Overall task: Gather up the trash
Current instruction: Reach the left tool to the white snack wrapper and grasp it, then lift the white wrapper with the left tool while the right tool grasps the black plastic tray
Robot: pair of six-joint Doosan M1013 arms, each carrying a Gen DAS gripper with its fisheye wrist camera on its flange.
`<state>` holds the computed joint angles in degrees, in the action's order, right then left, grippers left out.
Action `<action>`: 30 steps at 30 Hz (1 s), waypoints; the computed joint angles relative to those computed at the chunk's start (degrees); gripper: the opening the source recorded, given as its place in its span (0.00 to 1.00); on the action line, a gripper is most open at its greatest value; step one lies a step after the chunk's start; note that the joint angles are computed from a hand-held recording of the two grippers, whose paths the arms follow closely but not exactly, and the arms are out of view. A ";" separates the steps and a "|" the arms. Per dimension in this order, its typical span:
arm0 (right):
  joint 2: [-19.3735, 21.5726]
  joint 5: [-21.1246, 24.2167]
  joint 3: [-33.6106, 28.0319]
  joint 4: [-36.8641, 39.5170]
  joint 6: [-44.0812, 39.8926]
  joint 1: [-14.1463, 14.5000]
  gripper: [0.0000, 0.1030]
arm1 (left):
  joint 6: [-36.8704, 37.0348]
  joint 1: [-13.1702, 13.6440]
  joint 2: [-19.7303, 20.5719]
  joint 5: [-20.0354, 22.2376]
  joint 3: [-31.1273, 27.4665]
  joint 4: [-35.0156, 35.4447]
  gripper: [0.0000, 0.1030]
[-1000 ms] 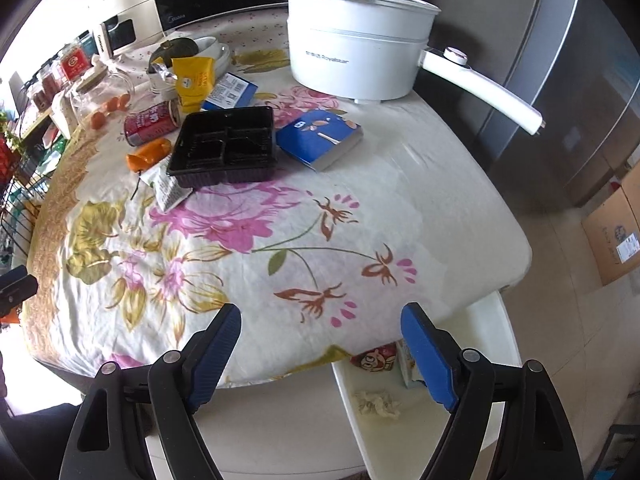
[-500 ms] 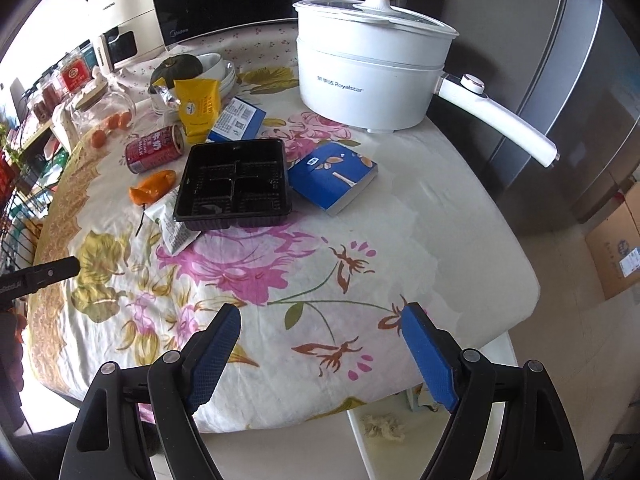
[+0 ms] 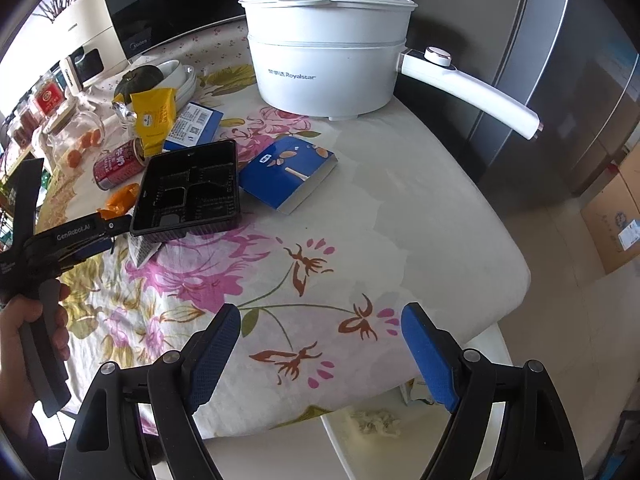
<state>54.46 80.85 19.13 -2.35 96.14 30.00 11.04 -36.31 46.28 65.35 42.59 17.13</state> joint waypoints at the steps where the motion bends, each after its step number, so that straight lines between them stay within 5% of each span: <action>1: -0.11 -0.06 0.28 -0.11 0.04 -0.07 0.82 | -0.22 0.02 0.54 0.84 -1.02 0.25 0.65; 7: -0.57 -0.25 1.38 -0.57 -0.23 -0.26 0.82 | 9.13 -0.50 8.64 16.58 -16.48 1.17 0.69; 9: -0.65 -0.31 1.50 -0.63 -0.22 -0.29 0.82 | 11.15 -0.92 9.63 18.69 -18.24 2.75 0.69; 14: -1.15 -0.89 2.25 -0.31 0.00 -0.33 0.82 | 12.58 -1.14 7.17 16.74 -13.92 2.59 0.47; 18: -1.35 -1.11 2.57 -0.30 -0.37 -0.22 0.82 | 11.41 -0.97 0.92 7.01 -2.41 -1.36 0.35; 24: -0.80 -0.55 1.51 1.43 0.13 0.04 0.82 | 9.14 -1.71 -6.17 -0.26 9.21 -3.21 0.34; 30: 1.98 2.22 -3.96 4.37 -0.74 0.88 0.82 | 6.66 -3.86 -12.34 -2.56 16.36 -0.34 0.34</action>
